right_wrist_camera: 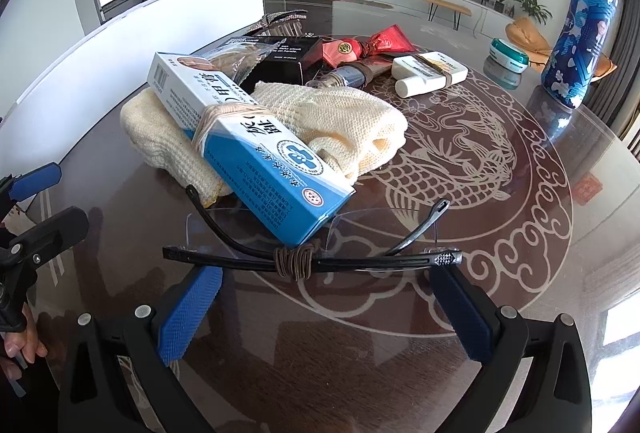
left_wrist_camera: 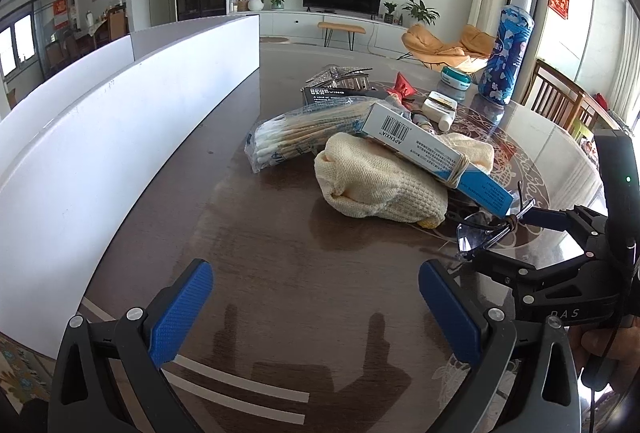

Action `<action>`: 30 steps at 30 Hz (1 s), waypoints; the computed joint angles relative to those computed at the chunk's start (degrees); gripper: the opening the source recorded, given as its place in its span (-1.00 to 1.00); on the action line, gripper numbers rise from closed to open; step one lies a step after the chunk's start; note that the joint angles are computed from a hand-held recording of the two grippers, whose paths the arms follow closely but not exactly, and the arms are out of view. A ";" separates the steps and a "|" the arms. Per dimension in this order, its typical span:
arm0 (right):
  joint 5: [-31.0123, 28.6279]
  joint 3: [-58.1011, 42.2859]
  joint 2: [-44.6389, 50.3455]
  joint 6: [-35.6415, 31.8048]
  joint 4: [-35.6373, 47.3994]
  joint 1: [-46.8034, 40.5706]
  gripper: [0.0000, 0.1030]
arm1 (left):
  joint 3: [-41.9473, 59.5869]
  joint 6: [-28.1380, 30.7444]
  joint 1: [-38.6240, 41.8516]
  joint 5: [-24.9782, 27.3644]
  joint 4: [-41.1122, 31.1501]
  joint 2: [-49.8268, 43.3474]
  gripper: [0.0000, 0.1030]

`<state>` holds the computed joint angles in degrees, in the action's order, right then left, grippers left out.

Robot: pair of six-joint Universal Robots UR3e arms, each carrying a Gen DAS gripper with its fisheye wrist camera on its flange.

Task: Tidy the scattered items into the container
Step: 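Reach the left gripper to the cream knitted mitt and close on it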

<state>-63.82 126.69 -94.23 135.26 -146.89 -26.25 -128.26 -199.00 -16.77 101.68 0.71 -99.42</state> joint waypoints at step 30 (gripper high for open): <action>-6.87 1.68 -3.35 11.04 -0.54 -2.92 1.00 | 4.63 5.08 -0.86 2.57 -11.73 -0.94 1.00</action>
<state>-70.69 128.38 -97.58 146.31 -147.43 -29.17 -123.63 -193.92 -17.63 104.25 -11.01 -100.36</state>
